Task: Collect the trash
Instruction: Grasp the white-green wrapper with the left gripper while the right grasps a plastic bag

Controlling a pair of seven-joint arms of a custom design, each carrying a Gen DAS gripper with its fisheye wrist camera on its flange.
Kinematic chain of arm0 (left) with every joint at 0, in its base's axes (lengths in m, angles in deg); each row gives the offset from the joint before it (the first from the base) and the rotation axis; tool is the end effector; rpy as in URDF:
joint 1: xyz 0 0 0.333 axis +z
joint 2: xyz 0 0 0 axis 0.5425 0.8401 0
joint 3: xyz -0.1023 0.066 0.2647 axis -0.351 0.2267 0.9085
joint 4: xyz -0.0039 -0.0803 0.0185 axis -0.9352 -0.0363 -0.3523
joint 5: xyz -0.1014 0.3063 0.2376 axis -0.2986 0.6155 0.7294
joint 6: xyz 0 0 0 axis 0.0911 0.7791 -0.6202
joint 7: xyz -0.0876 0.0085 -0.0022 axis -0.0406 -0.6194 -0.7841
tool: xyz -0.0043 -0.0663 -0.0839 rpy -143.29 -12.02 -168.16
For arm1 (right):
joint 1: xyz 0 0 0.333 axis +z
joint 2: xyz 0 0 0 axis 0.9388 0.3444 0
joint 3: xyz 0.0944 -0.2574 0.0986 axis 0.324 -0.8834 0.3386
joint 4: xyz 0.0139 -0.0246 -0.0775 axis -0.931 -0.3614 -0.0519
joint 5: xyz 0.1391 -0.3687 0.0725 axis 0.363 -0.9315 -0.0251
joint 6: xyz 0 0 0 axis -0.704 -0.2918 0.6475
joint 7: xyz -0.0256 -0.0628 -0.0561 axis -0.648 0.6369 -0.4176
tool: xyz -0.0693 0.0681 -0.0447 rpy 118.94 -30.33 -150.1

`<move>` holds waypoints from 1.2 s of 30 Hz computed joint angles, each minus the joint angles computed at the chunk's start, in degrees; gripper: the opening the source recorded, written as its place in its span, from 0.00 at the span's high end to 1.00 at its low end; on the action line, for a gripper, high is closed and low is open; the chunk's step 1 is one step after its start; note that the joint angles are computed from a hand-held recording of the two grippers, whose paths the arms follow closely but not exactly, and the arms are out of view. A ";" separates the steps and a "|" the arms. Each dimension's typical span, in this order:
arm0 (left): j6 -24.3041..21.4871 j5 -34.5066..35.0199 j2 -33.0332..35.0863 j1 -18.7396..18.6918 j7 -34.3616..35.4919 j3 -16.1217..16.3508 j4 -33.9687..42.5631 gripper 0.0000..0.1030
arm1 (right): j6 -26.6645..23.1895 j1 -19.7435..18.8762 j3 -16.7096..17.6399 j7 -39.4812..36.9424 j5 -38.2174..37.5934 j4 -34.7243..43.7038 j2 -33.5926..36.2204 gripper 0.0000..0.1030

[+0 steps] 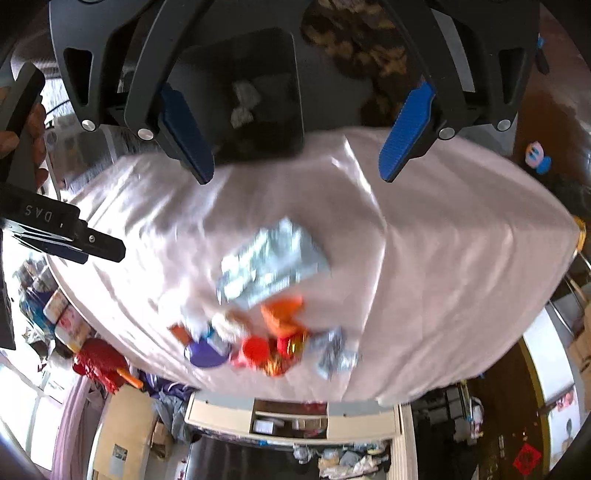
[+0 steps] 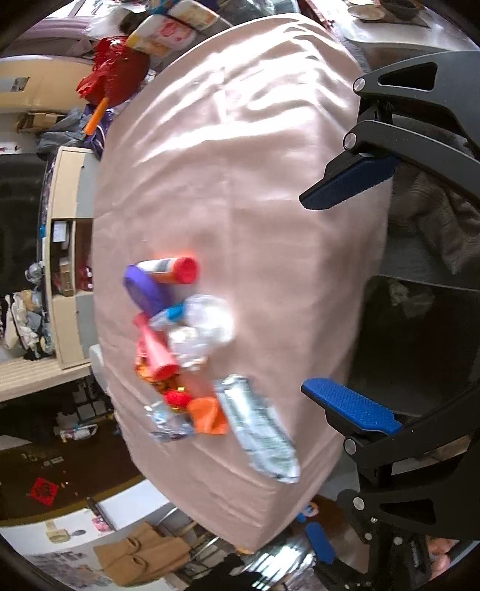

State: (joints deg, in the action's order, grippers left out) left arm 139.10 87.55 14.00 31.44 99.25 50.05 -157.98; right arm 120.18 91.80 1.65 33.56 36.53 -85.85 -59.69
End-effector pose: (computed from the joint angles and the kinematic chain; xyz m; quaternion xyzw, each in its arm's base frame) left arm 0.5299 -0.0870 0.4597 -0.6747 0.6681 -0.2401 0.2016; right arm 0.5842 0.2959 0.4650 -0.7231 0.6097 -0.1458 0.2901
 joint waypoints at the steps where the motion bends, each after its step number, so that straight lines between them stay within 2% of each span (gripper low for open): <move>1: 0.06 0.65 1.18 0.17 -0.16 -0.18 1.53 0.17 | -0.06 0.00 -0.07 0.10 -0.05 1.25 0.80 0.10; 6: 0.91 1.97 5.20 0.31 -0.56 -0.19 5.66 0.17 | -1.04 -0.38 0.25 -1.19 2.50 8.30 6.10 0.10; 10: 1.80 8.81 8.96 0.90 -3.85 -0.35 8.91 0.17 | -1.74 0.18 -0.26 -1.58 2.93 13.18 9.94 0.10; 21: 1.29 3.88 15.84 -0.43 3.17 0.32 14.87 0.15 | -4.90 0.59 0.23 -4.95 6.59 23.46 18.23 0.12; 25: 1.04 2.26 17.46 -0.71 4.87 0.19 16.47 0.15 | -6.18 0.42 0.38 -6.23 7.53 25.04 19.55 0.22; 27: 0.77 1.52 18.33 -0.84 5.38 0.12 17.36 0.16 | -6.66 0.08 0.68 -7.11 8.37 25.44 19.95 0.31; 29: 0.49 2.27 18.68 -1.33 4.54 0.37 17.76 0.18 | -6.94 0.04 0.68 -7.61 8.80 25.55 20.08 0.44; 30: 0.50 3.28 18.66 -1.64 3.80 0.61 17.76 0.23 | -6.93 0.18 0.52 -7.72 8.69 25.53 20.13 0.48; 31: 0.37 3.05 18.59 -1.62 4.19 0.46 17.72 0.27 | -6.56 0.57 0.09 -7.57 8.09 25.18 19.94 0.59; 32: 0.50 4.24 18.45 -1.94 3.37 0.72 17.59 0.33 | -6.52 0.57 0.12 -7.81 8.08 25.05 19.89 0.65; 36: 0.81 3.12 17.45 -1.59 4.67 0.36 16.55 0.52 | -5.39 0.56 0.19 -8.16 8.21 22.80 18.28 0.72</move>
State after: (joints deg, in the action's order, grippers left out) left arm 139.91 90.67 31.45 29.85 103.91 50.41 -141.43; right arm 114.78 92.36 1.84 25.40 44.74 -63.05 -41.40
